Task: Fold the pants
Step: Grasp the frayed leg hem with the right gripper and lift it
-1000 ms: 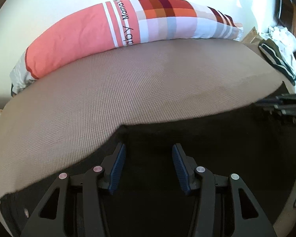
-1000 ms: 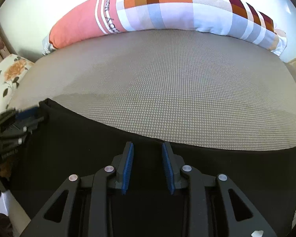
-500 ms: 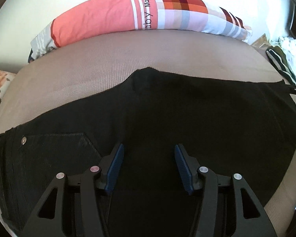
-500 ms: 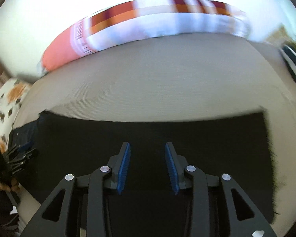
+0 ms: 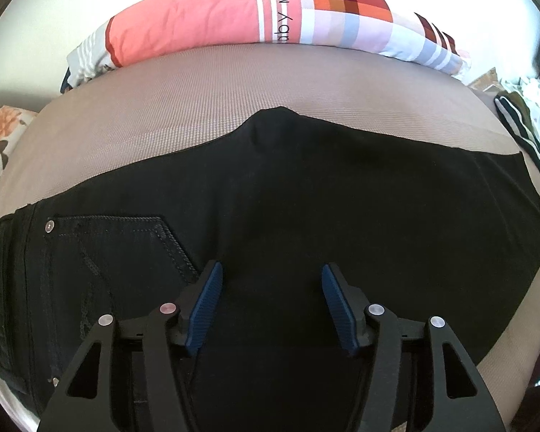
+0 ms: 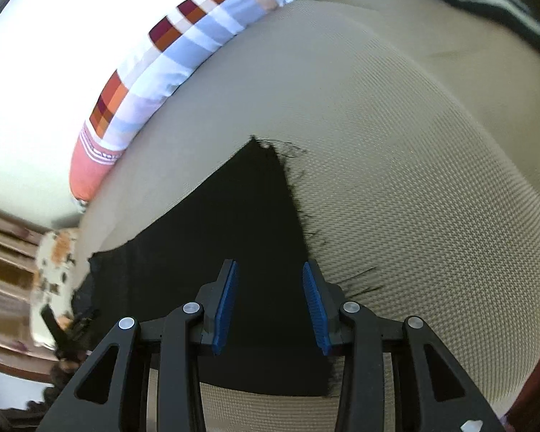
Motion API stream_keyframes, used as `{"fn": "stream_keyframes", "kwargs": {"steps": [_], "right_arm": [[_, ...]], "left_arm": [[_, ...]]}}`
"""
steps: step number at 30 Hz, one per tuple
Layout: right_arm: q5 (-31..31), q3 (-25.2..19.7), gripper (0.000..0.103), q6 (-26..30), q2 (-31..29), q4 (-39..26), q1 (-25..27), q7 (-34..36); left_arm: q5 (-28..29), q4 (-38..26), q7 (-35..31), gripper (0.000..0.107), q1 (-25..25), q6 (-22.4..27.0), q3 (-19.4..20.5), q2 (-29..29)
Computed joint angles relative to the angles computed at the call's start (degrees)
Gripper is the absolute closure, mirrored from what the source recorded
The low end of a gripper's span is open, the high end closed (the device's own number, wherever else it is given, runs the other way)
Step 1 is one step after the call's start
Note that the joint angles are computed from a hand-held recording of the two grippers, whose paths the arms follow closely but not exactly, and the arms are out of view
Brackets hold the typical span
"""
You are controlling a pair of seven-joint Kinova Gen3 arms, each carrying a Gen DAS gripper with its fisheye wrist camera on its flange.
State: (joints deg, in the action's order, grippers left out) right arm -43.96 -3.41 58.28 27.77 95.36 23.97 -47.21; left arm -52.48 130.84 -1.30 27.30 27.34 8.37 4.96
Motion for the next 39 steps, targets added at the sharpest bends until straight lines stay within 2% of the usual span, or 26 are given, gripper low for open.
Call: {"fn": "stream_keyframes", "kwargs": {"steps": [5, 10, 14, 18, 20, 28, 33, 37, 39], "right_arm": [[-0.2, -0.2, 0.067, 2.5, 3.7, -3.1, 1.7, 0.6], [-1.6, -2.1, 0.068, 7.7, 8.1, -7.4, 3.9, 2.9], [-1.9, -3.2, 0.081, 10.2, 11.0, -10.5, 3.6, 3.7], [-3.4, -4.3, 0.087, 10.9, 13.2, -11.9, 3.2, 4.0], [-3.3, -4.3, 0.094, 9.0, 12.6, -11.0, 2.3, 4.1], [-3.2, -3.1, 0.097, 0.6, 4.4, -3.2, -0.7, 1.0], [-8.9, -4.1, 0.098, 2.2, 0.3, 0.7, -0.1, 1.8], [-10.9, -3.6, 0.098, 1.4, -4.1, 3.4, -4.5, 0.3], [-11.4, -3.4, 0.098, 0.5, -5.4, 3.9, -7.2, -1.0]], "left_arm": [[1.3, -0.8, -1.2, 0.047, 0.1, 0.9, 0.1, 0.5], [1.9, -1.8, -1.0, 0.045, 0.8, 2.2, -0.2, 1.3], [1.9, -2.3, -0.7, 0.043, 1.3, 2.7, -0.5, 1.9], [2.1, -2.7, -0.6, 0.041, 1.7, 3.1, -0.8, 2.2], [1.8, -2.6, -0.2, 0.041, 1.9, 3.1, -0.9, 2.2], [-2.2, -1.9, 4.5, 0.038, 3.3, 3.0, -1.3, 2.7], [-4.0, -0.5, 6.5, 0.035, 2.3, 0.0, -1.7, 1.7], [0.6, 0.5, 2.1, 0.035, -0.7, -4.1, -1.5, -0.6], [0.3, 1.2, 3.2, 0.035, -1.1, -4.8, -1.3, -1.9]]}}
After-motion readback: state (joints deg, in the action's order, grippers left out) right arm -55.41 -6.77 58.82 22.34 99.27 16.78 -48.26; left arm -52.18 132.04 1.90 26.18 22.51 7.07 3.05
